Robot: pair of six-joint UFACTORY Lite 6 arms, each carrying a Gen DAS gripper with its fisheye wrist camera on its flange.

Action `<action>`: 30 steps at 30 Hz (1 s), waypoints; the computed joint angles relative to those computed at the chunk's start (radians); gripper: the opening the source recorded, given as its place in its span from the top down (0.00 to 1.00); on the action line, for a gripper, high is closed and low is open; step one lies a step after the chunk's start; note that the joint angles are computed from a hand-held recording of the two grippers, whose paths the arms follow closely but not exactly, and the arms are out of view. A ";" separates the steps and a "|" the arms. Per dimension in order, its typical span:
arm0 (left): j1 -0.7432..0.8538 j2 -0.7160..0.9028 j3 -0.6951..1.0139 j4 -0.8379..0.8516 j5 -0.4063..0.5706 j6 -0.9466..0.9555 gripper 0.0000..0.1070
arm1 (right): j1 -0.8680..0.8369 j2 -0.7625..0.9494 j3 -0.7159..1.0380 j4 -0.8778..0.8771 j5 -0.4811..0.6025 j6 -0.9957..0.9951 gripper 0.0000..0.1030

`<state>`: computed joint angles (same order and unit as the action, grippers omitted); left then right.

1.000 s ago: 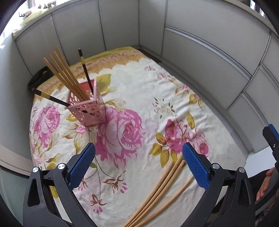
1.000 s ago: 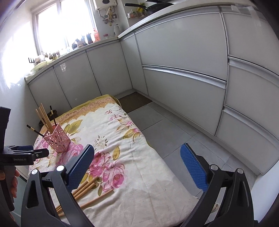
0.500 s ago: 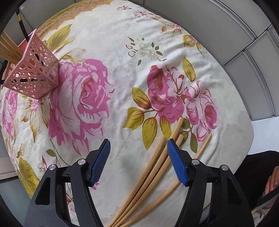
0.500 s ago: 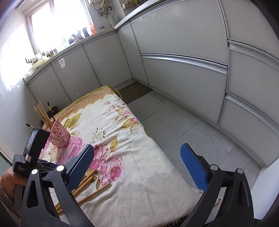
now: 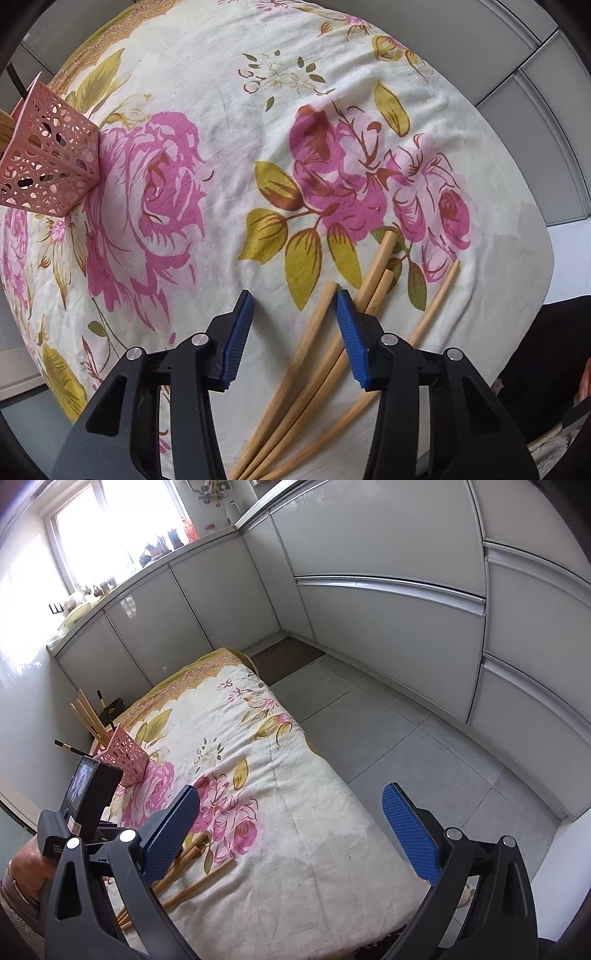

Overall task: Organize utensils
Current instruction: 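Return both open tools down to the remaining chopstick pile, then close the left tool on a wooden chopstick while the right tool grasps another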

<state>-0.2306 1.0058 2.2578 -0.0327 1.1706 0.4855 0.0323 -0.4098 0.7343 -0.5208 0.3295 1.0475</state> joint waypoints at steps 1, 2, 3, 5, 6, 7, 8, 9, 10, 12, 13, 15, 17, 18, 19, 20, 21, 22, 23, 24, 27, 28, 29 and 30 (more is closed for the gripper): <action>-0.001 -0.004 -0.007 0.004 -0.002 0.005 0.58 | 0.004 0.004 0.003 -0.004 0.002 0.005 0.07; -0.004 -0.031 -0.056 0.006 -0.021 0.010 0.58 | 0.008 0.011 0.007 -0.011 0.004 0.012 0.07; -0.004 -0.070 -0.128 0.008 -0.052 0.020 0.58 | 0.013 0.018 0.013 -0.012 0.007 0.014 0.07; -0.002 -0.133 -0.238 0.006 -0.099 0.043 0.58 | 0.024 0.037 0.023 -0.006 0.010 0.011 0.07; 0.007 -0.160 -0.282 -0.005 -0.114 0.066 0.61 | 0.031 0.049 0.029 0.001 0.013 0.005 0.07; 0.019 -0.184 -0.313 -0.019 -0.119 0.094 0.62 | 0.037 0.062 0.036 0.009 0.016 -0.002 0.07; 0.028 -0.207 -0.352 -0.028 -0.138 0.114 0.68 | 0.045 0.074 0.042 0.015 0.020 -0.005 0.07; 0.034 -0.219 -0.370 -0.037 -0.151 0.125 0.78 | 0.052 0.091 0.054 0.033 0.028 -0.021 0.07; 0.043 -0.237 -0.404 -0.045 -0.177 0.133 0.86 | 0.066 0.114 0.073 0.043 0.046 -0.026 0.07; 0.066 -0.268 -0.461 -0.073 -0.216 0.167 0.92 | 0.094 0.165 0.121 0.077 0.093 -0.033 0.07; 0.077 -0.264 -0.456 -0.078 -0.224 0.182 0.92 | 0.101 0.200 0.153 0.147 0.111 -0.087 0.07; 0.088 -0.297 -0.507 -0.085 -0.266 0.195 0.94 | 0.124 0.295 0.238 0.249 0.178 -0.144 0.07; 0.125 -0.292 -0.489 -0.119 -0.261 0.231 0.94 | 0.126 0.386 0.311 0.393 0.220 -0.231 0.12; 0.140 -0.288 -0.476 -0.135 -0.259 0.243 0.94 | 0.121 0.426 0.341 0.471 0.234 -0.274 0.19; 0.157 -0.287 -0.463 -0.157 -0.250 0.261 0.94 | 0.112 0.465 0.368 0.551 0.248 -0.318 0.26; 0.177 -0.277 -0.434 -0.177 -0.232 0.280 0.94 | 0.100 0.509 0.401 0.637 0.269 -0.365 0.30; 0.197 -0.274 -0.411 -0.197 -0.219 0.296 0.94 | 0.085 0.552 0.429 0.730 0.290 -0.420 0.43; 0.217 -0.274 -0.394 -0.220 -0.207 0.314 0.94 | 0.077 0.593 0.455 0.804 0.310 -0.459 0.57; 0.238 -0.270 -0.369 -0.244 -0.185 0.337 0.94 | 0.067 0.636 0.483 0.860 0.332 -0.484 0.63; 0.256 -0.268 -0.348 -0.266 -0.166 0.355 0.94 | 0.068 0.673 0.510 0.874 0.349 -0.475 0.73; 0.287 -0.261 -0.299 -0.300 -0.132 0.377 0.94 | 0.090 0.766 0.598 0.796 0.397 -0.366 0.88; 0.295 -0.255 -0.279 -0.310 -0.119 0.379 0.94 | 0.094 0.795 0.625 0.787 0.413 -0.341 0.88; 0.298 -0.253 -0.263 -0.319 -0.109 0.376 0.94 | 0.097 0.822 0.653 0.786 0.432 -0.325 0.88; 0.303 -0.250 -0.242 -0.329 -0.096 0.375 0.94 | 0.101 0.846 0.680 0.788 0.453 -0.314 0.88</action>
